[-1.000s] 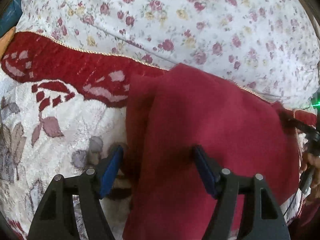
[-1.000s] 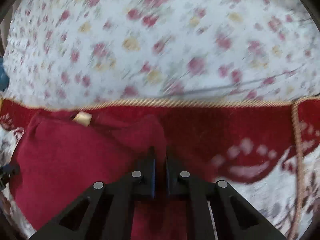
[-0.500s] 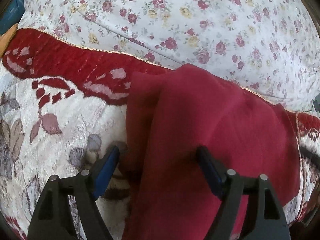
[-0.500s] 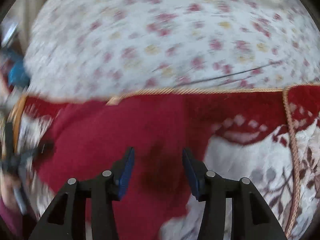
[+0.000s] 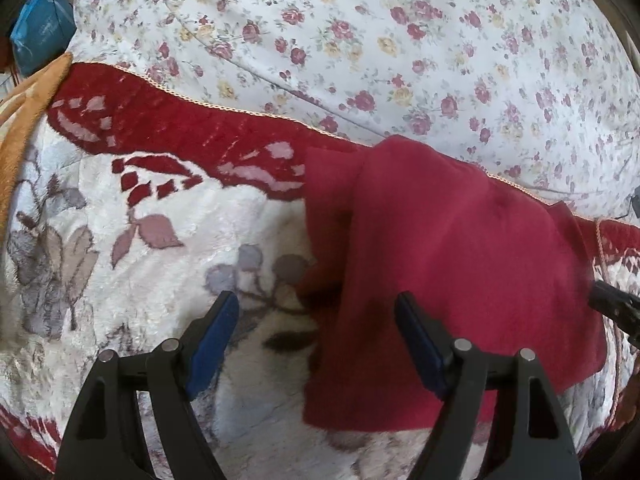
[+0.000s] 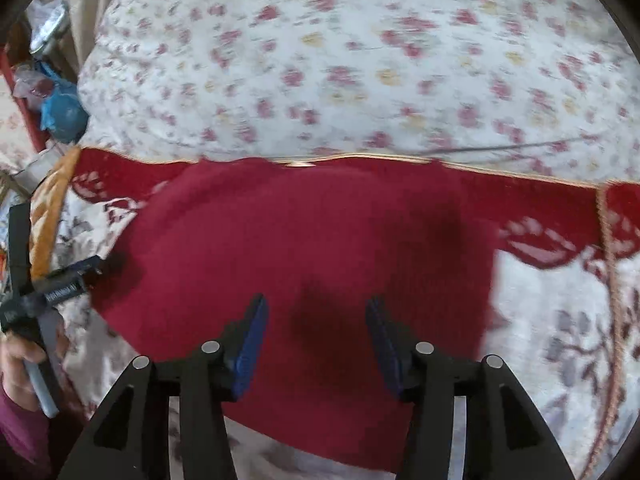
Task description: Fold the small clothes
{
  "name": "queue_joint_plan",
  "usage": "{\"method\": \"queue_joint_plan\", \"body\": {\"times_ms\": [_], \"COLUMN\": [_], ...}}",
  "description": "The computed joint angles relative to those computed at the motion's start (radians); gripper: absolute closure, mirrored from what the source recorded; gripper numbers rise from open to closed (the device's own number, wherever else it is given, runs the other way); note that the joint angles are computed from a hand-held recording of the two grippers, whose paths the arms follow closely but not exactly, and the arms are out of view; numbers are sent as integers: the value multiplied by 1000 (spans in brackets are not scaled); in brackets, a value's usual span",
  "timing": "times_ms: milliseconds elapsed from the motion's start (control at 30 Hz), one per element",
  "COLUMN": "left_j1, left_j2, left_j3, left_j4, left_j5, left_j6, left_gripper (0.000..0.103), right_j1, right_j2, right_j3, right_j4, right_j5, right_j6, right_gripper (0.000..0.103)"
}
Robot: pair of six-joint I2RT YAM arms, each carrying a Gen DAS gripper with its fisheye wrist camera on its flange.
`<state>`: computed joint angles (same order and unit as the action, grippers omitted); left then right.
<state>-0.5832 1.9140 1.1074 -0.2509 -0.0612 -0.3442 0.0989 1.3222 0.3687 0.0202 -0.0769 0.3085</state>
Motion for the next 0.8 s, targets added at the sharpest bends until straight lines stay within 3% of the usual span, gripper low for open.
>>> {"method": "queue_joint_plan", "body": {"times_ms": [300, 567, 800], "left_j1": [11, 11, 31], "left_j2": [-20, 2, 19], "left_j3": [-33, -14, -13], "left_j4": [11, -6, -1], "left_j5": [-11, 7, 30], "left_j6": [25, 49, 50], "left_gripper": [24, 24, 20], "right_j1": [185, 251, 265], "right_j2": [469, 777, 909], "right_j3": [379, 743, 942], "right_j4": [124, 16, -83], "right_j5": [51, 139, 213], "right_j6": [81, 64, 40], "right_gripper": [47, 45, 45]}}
